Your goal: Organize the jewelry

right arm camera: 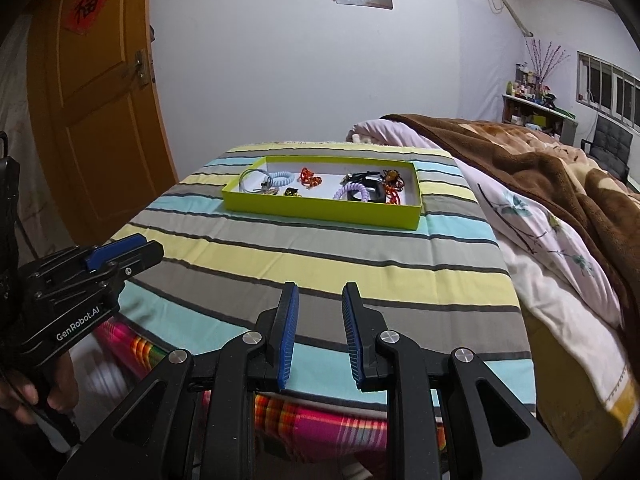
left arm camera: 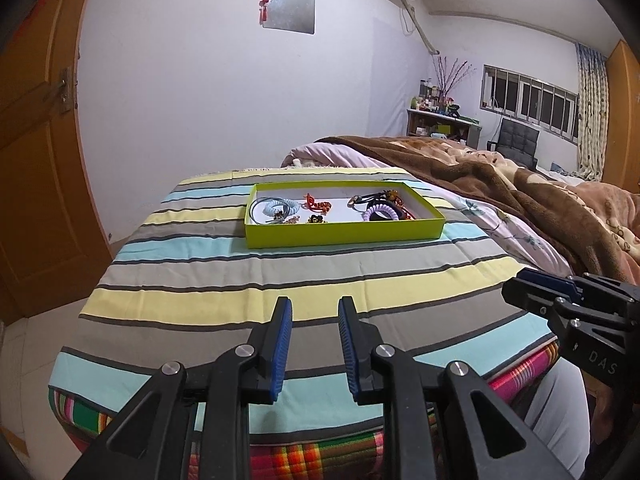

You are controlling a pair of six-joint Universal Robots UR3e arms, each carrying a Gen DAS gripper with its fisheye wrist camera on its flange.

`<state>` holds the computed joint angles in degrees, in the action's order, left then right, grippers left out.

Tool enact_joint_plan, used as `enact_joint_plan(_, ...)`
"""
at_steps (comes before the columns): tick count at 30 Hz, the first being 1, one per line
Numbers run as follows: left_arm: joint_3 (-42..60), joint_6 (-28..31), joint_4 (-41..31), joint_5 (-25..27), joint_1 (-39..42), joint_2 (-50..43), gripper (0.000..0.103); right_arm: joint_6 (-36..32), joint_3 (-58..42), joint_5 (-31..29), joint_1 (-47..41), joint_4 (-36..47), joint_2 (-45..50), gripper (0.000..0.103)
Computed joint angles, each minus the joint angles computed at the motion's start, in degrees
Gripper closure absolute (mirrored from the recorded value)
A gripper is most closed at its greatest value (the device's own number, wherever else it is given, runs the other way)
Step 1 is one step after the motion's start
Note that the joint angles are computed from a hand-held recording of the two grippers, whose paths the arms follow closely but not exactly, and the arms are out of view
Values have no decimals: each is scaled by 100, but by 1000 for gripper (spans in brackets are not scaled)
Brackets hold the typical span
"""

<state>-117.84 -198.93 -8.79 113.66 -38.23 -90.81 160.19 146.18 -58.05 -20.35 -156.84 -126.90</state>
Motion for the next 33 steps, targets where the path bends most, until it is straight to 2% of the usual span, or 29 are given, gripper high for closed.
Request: enact_joint_plan(33,7,-77,26,39,33,-150,80,118,-87,-160,232,-303,268,80)
